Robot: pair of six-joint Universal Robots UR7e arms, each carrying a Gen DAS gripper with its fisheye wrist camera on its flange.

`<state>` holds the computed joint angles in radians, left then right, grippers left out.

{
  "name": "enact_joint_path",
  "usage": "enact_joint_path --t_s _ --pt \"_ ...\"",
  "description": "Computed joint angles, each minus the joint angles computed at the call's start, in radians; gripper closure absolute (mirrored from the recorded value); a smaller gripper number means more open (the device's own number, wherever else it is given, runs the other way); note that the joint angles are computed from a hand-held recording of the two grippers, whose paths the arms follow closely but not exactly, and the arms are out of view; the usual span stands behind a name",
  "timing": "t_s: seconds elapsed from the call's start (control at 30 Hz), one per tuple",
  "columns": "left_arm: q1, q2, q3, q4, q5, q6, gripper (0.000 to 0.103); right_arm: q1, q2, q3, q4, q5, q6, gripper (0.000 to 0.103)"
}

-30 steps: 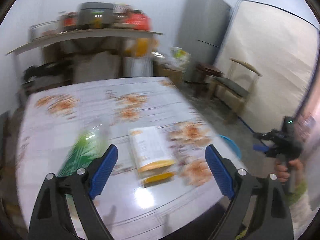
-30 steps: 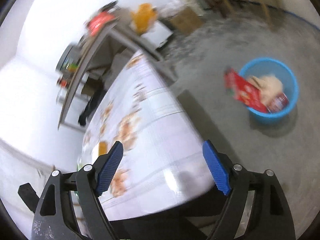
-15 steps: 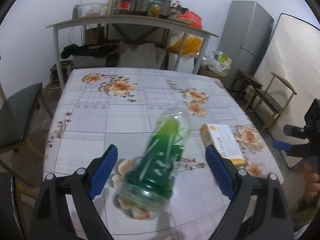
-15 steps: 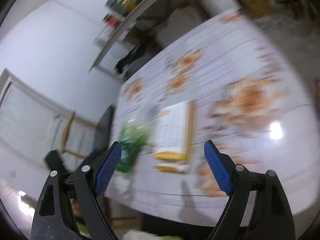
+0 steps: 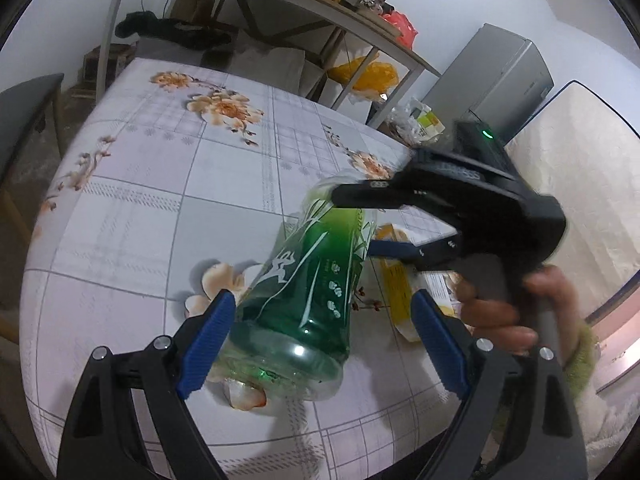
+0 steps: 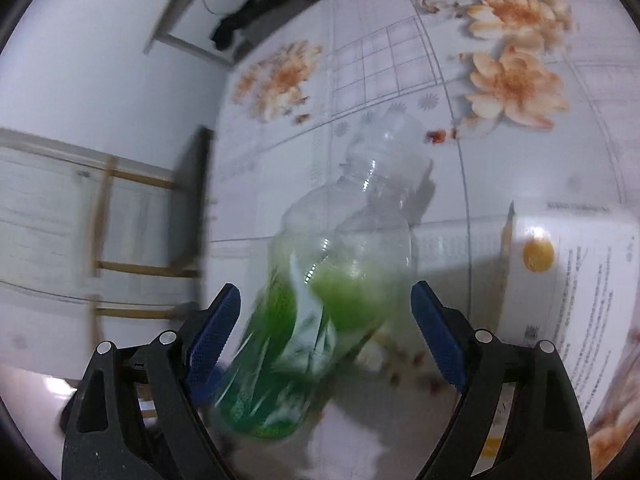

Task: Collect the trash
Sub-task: 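Grasp the green drink bottle with the right gripper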

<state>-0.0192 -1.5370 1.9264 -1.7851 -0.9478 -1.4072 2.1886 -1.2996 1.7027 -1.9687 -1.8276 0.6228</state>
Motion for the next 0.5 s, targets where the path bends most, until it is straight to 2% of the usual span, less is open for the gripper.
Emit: enact_joint_path --t_s 0.07,0.13,0.23,0.3,0.33,0.43,0.5 --pt "-0.001 0.0 0.0 -0.01 -0.011 0.009 0.016 0.012 0.029 -0.015 -0.002 -0.017 -0.01 0.019" --pt "-0.002 -0.002 0.004 -0.027 -0.014 0.025 0.016 0.02 0.039 -0.024 0.02 -0.054 -0.015 0.024" --pt "-0.007 -0.003 0.01 -0.052 -0.02 0.049 0.016 0.026 0.048 -0.023 0.018 -0.062 -0.039 0.029" --pt "-0.009 -0.006 0.019 -0.075 -0.029 0.062 0.016 0.013 0.043 -0.01 0.008 -0.023 -0.048 0.035" --pt "-0.009 -0.007 0.025 -0.092 -0.038 0.066 0.016 0.004 0.044 -0.006 0.006 0.001 -0.049 0.036" --pt "-0.011 0.0 0.03 -0.128 -0.056 0.079 0.016 0.011 0.04 -0.001 -0.003 0.001 -0.073 0.038" --pt "-0.017 -0.002 0.035 -0.158 -0.061 0.095 0.016 -0.002 0.028 0.009 -0.019 0.043 -0.077 0.038"
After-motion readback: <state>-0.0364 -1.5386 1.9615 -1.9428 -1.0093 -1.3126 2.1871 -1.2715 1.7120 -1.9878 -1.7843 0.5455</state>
